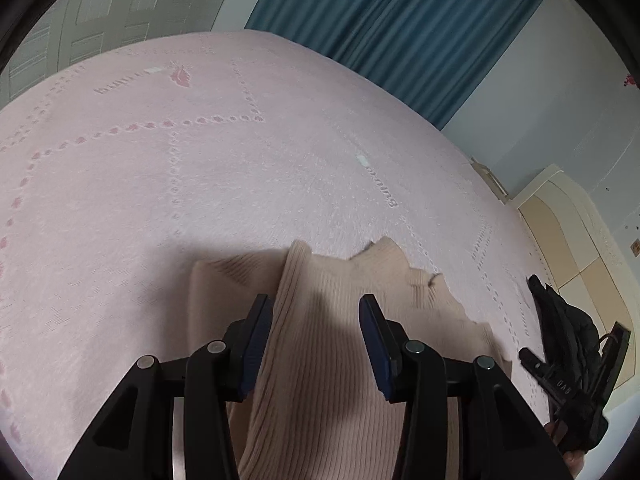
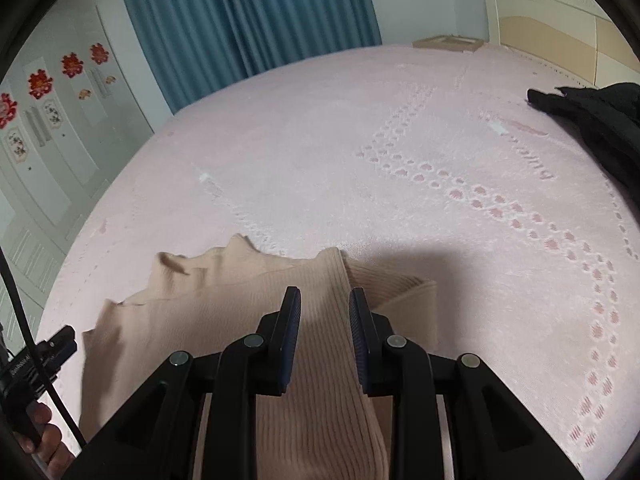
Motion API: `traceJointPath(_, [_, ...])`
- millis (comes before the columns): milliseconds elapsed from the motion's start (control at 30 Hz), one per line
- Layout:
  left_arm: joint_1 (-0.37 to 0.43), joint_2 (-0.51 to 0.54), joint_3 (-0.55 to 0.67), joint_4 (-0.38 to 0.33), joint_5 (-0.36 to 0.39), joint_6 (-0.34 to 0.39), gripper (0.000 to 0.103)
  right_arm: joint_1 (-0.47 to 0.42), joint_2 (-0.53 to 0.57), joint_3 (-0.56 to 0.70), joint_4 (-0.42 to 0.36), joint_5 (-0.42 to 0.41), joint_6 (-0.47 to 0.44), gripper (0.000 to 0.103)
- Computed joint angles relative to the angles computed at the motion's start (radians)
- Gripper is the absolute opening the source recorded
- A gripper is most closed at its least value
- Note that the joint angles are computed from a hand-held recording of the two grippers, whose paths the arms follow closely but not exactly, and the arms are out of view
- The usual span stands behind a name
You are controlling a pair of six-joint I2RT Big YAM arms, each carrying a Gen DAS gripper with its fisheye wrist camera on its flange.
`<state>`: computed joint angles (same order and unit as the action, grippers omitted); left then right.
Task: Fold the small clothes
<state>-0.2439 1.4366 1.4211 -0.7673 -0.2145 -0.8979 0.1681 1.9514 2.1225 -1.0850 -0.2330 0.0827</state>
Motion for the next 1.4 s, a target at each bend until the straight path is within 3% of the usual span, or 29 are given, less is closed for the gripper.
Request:
traceJointPath(167, [0.016,0.063,0.027,-0.021,0.011,-0.007,0.039,0.008,0.029,-0.028,0.001,0.023,-0.003,0.025])
traceJointPath(233, [0.016,0.073,0.028,-0.035,0.011,-0.008,0.029,0.013,0.033,-0.028,-0.003,0.057,-0.024,0.025])
traceJointPath(300, [0.014,0.084,0.037,-0.06,-0.01,-0.018,0.009,0.015,0.033,-0.028,-0.001,0.065,-0.037,0.025])
traceJointPath(400, [0.02,0.067,0.009,-0.038,-0.001,-0.048,0.007,0.018,0.037,-0.03,0.0,0.103,-0.049,0.006])
traceJointPath(467, [0.024,0.049,-0.013,-0.017,0.0,-0.063,0.007,0.008,0.025,-0.044,0.022,0.079,-0.048,0.0])
traceJointPath(633, [0.03,0.055,-0.017,-0.022,0.016,-0.073,0.007,-0.004,0.054,-0.008,-0.024,0.111,-0.001,0.0])
traceJointPath(733, [0.028,0.053,-0.018,-0.02,0.024,-0.056,0.008,0.005,0.037,-0.033,0.008,0.137,-0.02,0.0])
traceJointPath(900, [0.031,0.024,-0.022,-0.022,0.032,-0.011,0.026,0.028,-0.051,-0.146,0.129,0.178,-0.08,0.001])
traceJointPath(967, [0.023,0.003,-0.029,-0.023,-0.002,0.012,0.035,0.038,-0.081,-0.173,0.155,0.155,-0.086,0.01])
traceJointPath(1033, [0.015,-0.024,-0.044,-0.025,-0.033,0.03,0.044,0.046,-0.114,-0.206,0.164,0.093,-0.086,0.027])
traceJointPath(1100, [0.013,-0.049,-0.06,-0.025,-0.05,0.04,0.056,0.061,-0.141,-0.232,0.151,0.032,-0.105,0.032])
traceJointPath(1233, [0.017,-0.092,-0.082,-0.102,-0.052,0.014,0.058,0.108,-0.179,-0.291,0.113,-0.034,-0.165,0.038])
traceJointPath(1400, [0.018,-0.178,-0.187,-0.103,0.007,-0.025,0.059,0.174,-0.159,-0.308,0.092,0.075,-0.191,0.038])
